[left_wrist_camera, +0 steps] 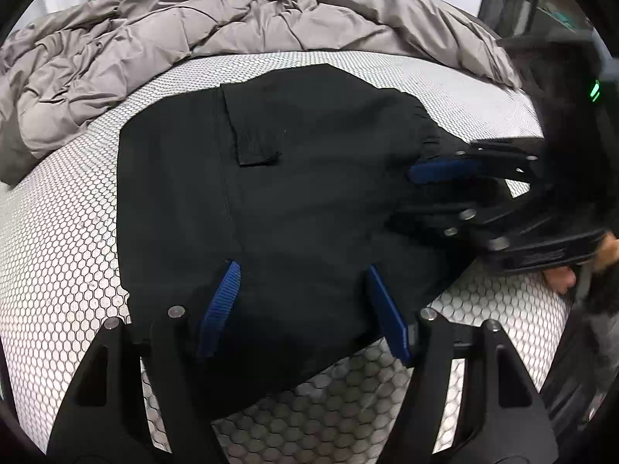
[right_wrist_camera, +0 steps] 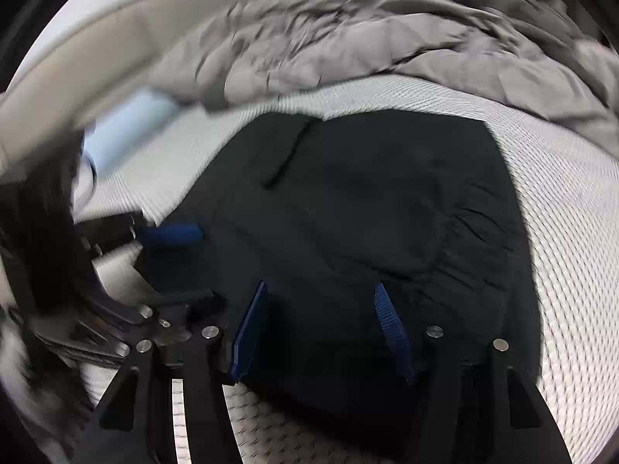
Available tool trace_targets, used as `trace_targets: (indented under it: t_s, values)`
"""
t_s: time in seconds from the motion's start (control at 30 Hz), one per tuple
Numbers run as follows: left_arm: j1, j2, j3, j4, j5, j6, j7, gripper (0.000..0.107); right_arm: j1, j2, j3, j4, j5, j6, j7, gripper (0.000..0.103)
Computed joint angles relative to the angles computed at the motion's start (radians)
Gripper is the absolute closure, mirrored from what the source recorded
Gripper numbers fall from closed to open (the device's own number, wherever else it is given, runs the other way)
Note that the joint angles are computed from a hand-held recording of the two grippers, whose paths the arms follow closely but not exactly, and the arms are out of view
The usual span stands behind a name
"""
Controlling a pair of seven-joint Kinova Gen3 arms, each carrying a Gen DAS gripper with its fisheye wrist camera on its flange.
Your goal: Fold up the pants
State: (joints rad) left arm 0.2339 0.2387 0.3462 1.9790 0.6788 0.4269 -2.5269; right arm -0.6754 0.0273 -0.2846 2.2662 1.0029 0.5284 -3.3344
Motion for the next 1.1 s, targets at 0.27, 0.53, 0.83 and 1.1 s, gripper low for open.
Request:
trace_targets:
  t_s: [0.27,0.53,0.83,1.1]
  values:
    - [0.074,-0.063,-0.182,0.037,0.094,0.056,-0.112,0.042,-0.035,-0.034,-0.092,0.011,-0.095,0.197,0.083,0.055]
    - [0.104,0.03,-0.196,-0.09,0.164,0.056,-0.102,0.042,0.077,0.002,-0.079,-0.033,0.067,0.075,-0.079,0.053]
    - [0.009,0.064,-0.108,-0.073,0.069,0.004,-0.107,0.041,-0.007,0.05,0.002,-0.058,-0.042,0.191,0.085,0.056]
    - [-0.072,0.018,-0.066,-0.078,0.212,0.032,-0.177,0.046,0.018,-0.006,-0.013,-0.045,0.034,0.138,-0.025,0.054]
